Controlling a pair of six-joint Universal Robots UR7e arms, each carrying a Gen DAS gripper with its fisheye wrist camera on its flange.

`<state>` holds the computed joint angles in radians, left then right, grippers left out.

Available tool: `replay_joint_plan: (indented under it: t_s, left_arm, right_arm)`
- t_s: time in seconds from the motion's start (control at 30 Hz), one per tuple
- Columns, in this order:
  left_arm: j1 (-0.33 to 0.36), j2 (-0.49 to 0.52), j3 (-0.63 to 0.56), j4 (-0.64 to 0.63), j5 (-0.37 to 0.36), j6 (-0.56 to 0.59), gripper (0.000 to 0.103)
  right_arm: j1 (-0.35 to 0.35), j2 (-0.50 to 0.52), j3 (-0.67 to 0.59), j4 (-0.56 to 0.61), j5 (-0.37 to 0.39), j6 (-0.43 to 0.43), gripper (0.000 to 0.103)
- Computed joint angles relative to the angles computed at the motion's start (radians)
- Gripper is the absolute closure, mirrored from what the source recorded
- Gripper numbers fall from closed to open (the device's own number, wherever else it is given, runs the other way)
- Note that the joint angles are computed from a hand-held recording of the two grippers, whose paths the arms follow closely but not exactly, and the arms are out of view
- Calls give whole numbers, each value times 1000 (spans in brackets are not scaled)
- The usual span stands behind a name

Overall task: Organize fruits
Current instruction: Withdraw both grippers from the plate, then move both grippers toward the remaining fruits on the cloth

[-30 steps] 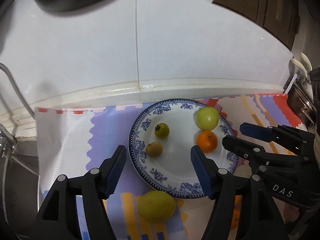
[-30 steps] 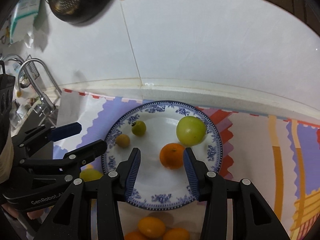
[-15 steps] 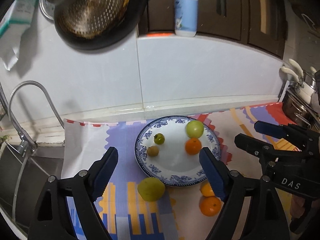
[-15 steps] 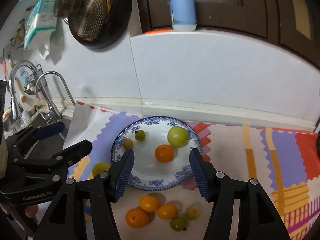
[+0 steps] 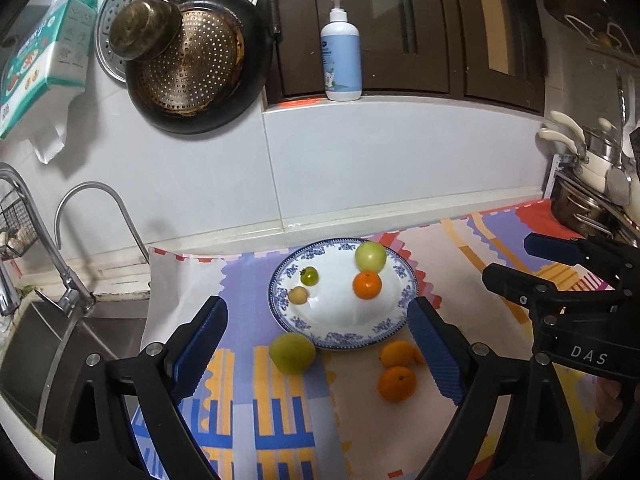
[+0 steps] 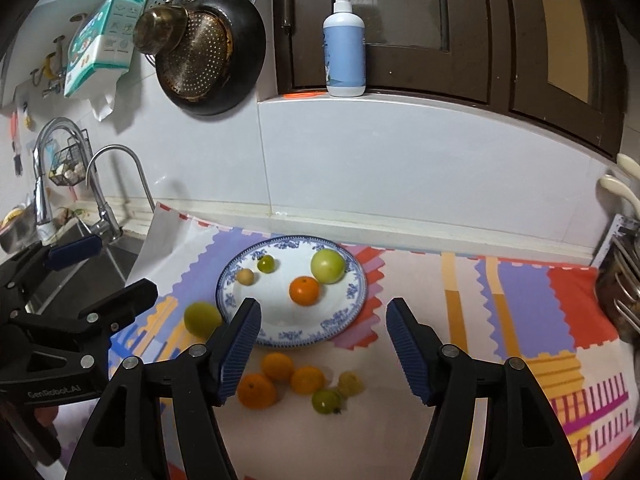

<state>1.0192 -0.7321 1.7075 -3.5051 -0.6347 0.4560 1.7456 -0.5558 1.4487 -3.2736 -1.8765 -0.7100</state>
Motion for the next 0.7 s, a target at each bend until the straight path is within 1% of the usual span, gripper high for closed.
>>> replay_joint_plan:
  t_s: [0.17, 0.47, 0.57, 0.7]
  left_arm:
    - [-8, 1, 39, -17, 3, -14, 11]
    - [-9, 3, 79, 48, 1, -93, 11]
    - [-7, 14, 85, 49, -1, -87, 11]
    - [-2, 36, 92, 10, -10, -46, 11]
  right_arm:
    - [-9, -26, 58, -25, -5, -14, 37]
    - [-28, -55, 125, -21, -19, -33, 37]
    - [-35, -60, 139, -20, -25, -44, 37]
    - [-44, -61, 147, -22, -29, -61, 37]
